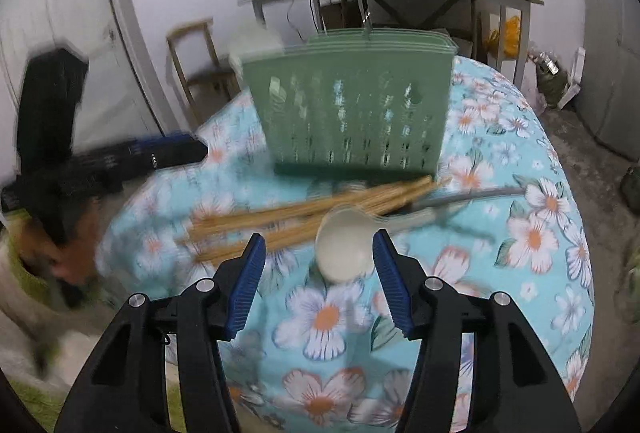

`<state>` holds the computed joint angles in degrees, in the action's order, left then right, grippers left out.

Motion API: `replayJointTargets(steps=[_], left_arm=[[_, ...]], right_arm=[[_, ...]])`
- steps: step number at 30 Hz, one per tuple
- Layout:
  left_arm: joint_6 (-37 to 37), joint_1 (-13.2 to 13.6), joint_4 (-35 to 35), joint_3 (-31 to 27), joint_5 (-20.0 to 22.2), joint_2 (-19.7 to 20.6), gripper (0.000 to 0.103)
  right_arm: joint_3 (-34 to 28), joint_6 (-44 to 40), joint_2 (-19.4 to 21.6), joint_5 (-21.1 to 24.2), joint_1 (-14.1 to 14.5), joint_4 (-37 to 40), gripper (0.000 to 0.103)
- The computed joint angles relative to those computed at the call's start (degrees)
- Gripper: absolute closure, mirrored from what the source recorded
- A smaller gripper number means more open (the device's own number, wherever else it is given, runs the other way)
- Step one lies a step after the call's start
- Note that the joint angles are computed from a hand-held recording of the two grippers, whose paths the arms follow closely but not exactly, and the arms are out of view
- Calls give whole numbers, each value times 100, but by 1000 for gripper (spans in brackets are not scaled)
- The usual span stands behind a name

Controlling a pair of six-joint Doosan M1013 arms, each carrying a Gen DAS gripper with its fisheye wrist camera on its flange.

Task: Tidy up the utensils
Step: 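Grasp the white ladle with the right gripper while the left gripper reaches the chopsticks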

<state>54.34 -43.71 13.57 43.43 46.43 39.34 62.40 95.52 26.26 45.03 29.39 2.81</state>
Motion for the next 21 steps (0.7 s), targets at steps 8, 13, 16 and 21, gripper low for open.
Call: replayJointTargets(steps=[8,13,16,21], left_arm=[[-105,28,-107,356,-185,-136,47],[127,36,-329,378,-197,-130,46],[403,37,-522,279,-133,-66,39],[984,-4,-749,-100,209,170,33]], right_arm=[[-122,963,295,149,397,-2051,53],[-309,1321,451,382,454,-2477,75],[-317,1479,449,401,383,-2210,96],[-141,1820,260,138,250,-1856,98]])
